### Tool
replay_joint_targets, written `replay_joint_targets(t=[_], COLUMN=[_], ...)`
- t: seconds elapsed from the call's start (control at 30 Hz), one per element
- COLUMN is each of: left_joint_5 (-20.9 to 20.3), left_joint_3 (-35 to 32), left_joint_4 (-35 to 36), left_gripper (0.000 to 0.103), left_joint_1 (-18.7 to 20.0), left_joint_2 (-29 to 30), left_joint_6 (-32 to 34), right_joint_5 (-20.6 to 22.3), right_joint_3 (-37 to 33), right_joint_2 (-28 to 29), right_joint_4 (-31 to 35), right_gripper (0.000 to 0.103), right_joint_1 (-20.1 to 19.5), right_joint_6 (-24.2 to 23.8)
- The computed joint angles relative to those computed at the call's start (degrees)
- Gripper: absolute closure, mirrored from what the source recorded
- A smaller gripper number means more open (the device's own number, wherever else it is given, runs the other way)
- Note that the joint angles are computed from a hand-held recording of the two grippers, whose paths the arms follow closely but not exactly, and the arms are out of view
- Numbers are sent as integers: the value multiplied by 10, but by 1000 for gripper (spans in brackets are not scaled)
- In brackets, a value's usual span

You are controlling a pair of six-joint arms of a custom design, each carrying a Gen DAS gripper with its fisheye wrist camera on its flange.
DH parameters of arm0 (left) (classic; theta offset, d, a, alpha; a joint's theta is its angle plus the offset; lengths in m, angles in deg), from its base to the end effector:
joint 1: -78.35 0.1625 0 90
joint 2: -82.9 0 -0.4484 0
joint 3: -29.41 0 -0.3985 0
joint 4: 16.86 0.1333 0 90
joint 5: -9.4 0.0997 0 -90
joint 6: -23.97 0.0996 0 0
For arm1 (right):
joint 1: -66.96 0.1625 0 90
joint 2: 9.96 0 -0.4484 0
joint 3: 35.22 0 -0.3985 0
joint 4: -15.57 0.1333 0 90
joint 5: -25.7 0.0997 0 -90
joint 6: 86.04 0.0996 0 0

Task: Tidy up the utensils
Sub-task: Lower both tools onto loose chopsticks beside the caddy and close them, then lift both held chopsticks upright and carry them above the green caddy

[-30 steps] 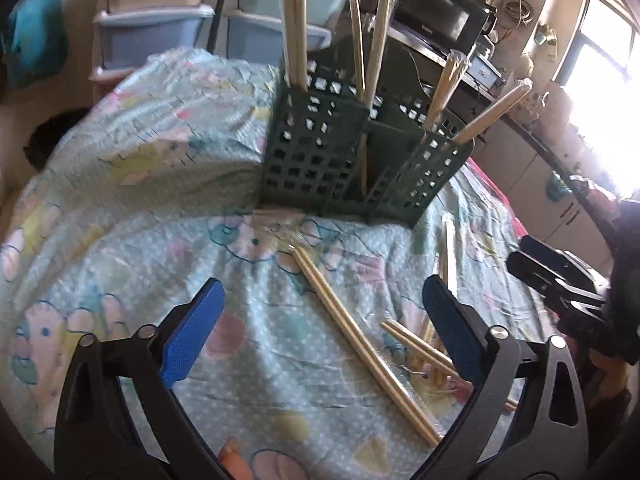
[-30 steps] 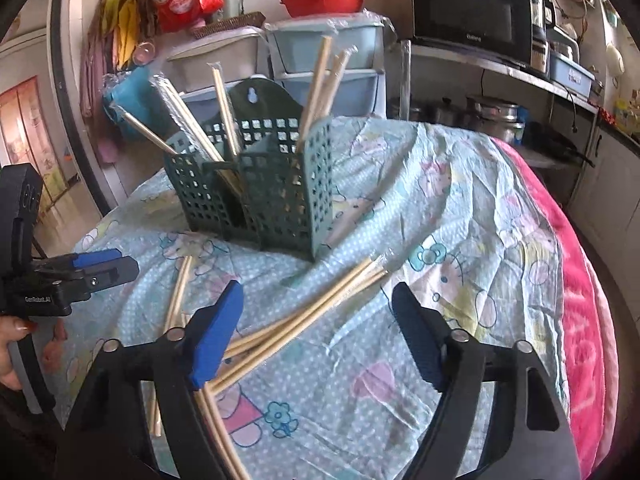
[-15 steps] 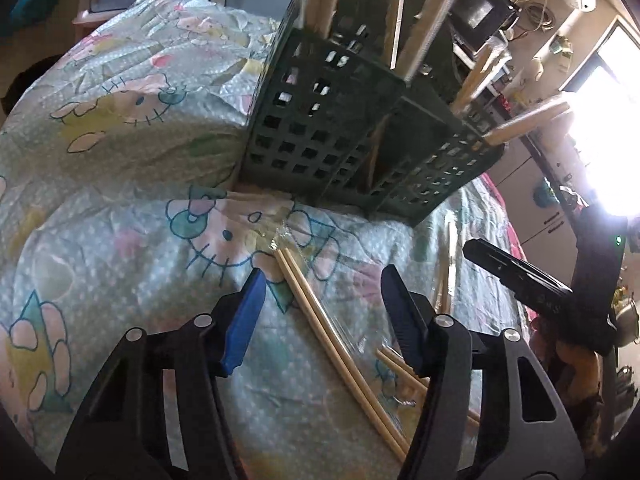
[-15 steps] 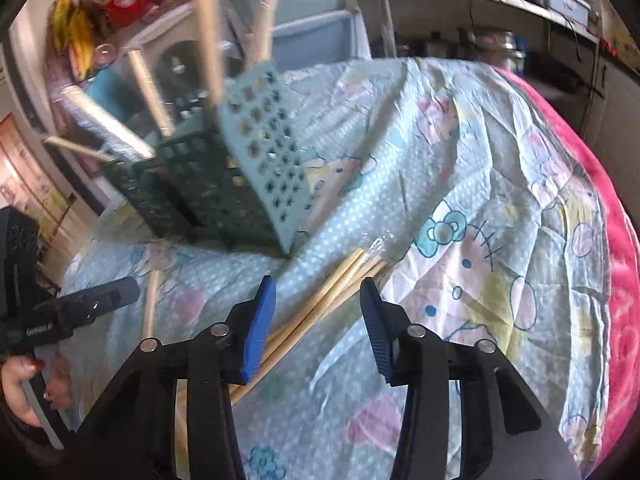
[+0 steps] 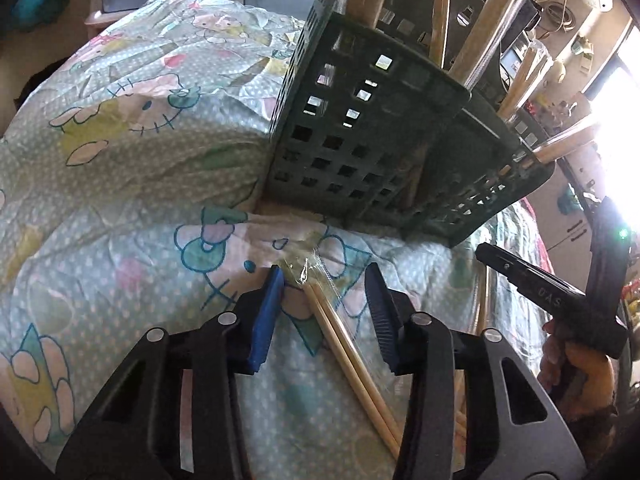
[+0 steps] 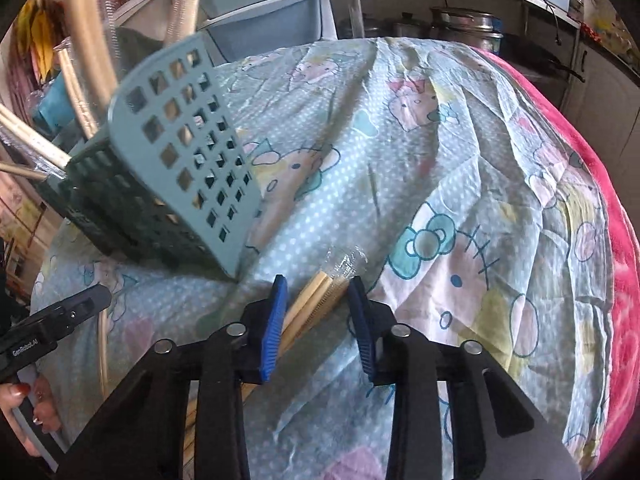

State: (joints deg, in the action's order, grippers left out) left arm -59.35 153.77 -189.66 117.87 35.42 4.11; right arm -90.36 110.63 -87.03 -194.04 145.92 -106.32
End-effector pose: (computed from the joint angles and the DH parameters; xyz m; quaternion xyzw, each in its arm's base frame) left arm -0.2796 -0.4503 0.0228 0.2500 0.9492 -0.1476 0.1213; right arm 0.0157 -0.3871 0.2488 -0.0256 -0.8849 0.3476 0.3089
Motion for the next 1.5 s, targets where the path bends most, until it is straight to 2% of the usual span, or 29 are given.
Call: replay_joint_targets(t=[0.1,0.23,0.33,0.43,0.67,0.77,0.9,1.0,1.2,1.5], left_joint_5=[9,18,8,0,-36,-42,-33,-23,7,37], left_joint_3=[-4,-8,-7,-3,1,6,23,33,48,64], left_joint_4=[-4,-6,-13,-23,-33,-40,-65,-82,-110,-146], left_gripper=[75,89,93,95,98,99,99,99,99,100], left_joint_1=[-1,2,11,16,36,43,45,43,32,5], left_joint_2=[7,12,10,8,-1,-9,-28,-42,-63,-92], left_joint_6=[2,2,6,8,8,10,9,11,16,38], right_joint_5=[7,23,47,71,130,169,207,213,195,120], right_joint_3=[1,4,10,18,37,52,69,81,90,86], right_joint_2=[1,-4,-18,-30,-80,-107,-134,-150,-164,-151], right_joint_4=[-8,-12,-7,-9,17,19,14,-1,-28,-84], right_gripper=[76,83,85,91,93,93,94,94,95,96], right_joint_1=[-5,-15,-27,-38,-69,-95,-111,-106,-71,8], right_joint_6=[1,8,18,25,41,43,30,15,-9,-51])
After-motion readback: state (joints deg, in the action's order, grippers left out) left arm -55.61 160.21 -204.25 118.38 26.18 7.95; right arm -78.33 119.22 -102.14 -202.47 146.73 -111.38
